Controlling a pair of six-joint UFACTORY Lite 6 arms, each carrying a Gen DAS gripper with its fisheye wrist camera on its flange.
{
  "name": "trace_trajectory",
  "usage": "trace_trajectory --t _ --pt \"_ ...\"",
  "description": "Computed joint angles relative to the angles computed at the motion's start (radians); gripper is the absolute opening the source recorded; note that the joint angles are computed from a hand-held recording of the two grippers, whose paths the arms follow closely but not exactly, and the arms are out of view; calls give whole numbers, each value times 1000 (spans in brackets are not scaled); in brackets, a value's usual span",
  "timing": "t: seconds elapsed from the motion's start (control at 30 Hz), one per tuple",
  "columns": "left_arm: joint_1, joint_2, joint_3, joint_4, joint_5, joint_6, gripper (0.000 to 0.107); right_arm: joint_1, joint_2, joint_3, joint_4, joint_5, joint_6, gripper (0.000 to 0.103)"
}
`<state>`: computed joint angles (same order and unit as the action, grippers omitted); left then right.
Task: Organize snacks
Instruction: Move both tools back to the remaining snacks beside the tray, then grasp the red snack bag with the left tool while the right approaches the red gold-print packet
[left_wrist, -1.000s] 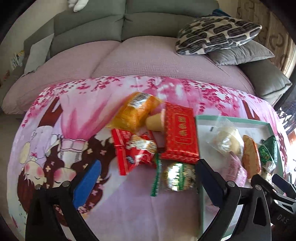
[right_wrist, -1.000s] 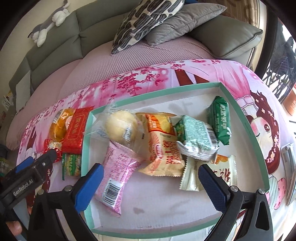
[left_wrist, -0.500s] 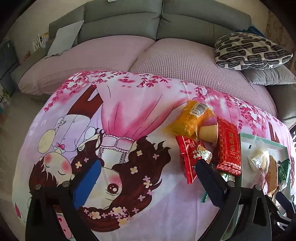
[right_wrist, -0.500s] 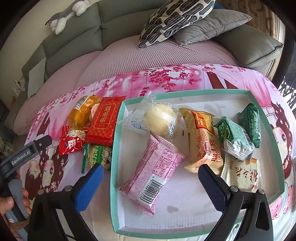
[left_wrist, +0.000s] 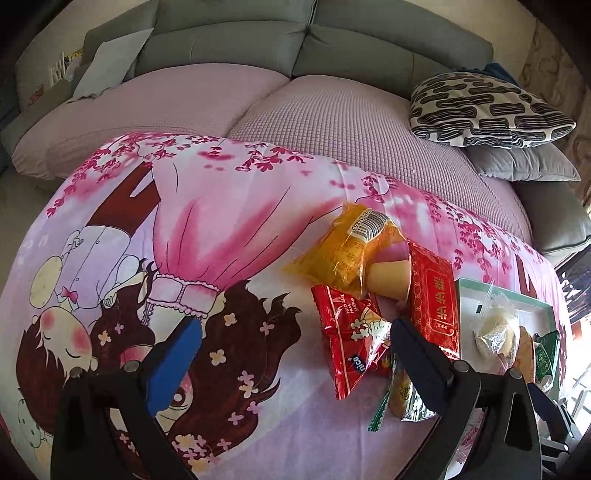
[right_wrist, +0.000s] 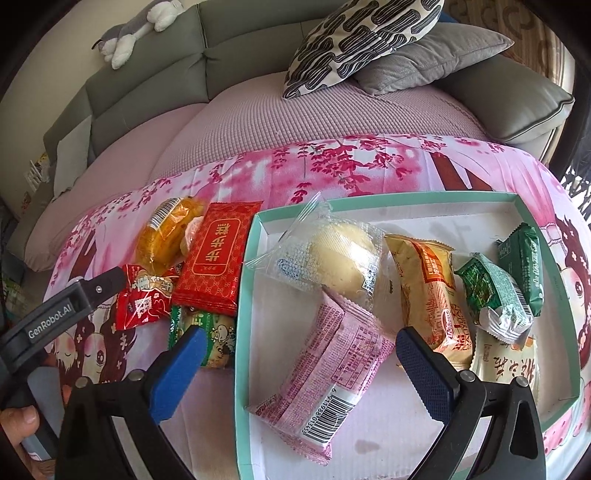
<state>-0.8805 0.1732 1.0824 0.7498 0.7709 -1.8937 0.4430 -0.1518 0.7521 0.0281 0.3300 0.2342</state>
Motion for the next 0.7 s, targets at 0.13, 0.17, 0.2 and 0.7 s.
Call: trace_trajectory --t 0.13,0.17,0.2,0.7 --pt "27 15 -17 15 -94 -23 102 3 4 -3 -15 -2 13 103" --pt "34 24 -15 9 -112 -13 102 3 1 -4 -14 -2 11 103" --pt "38 34 -9 6 -124 -5 102 4 1 -3 -13 -5 11 103" --pt "120 111 5 -76 -252 66 101 33 117 83 24 -53 -5 103"
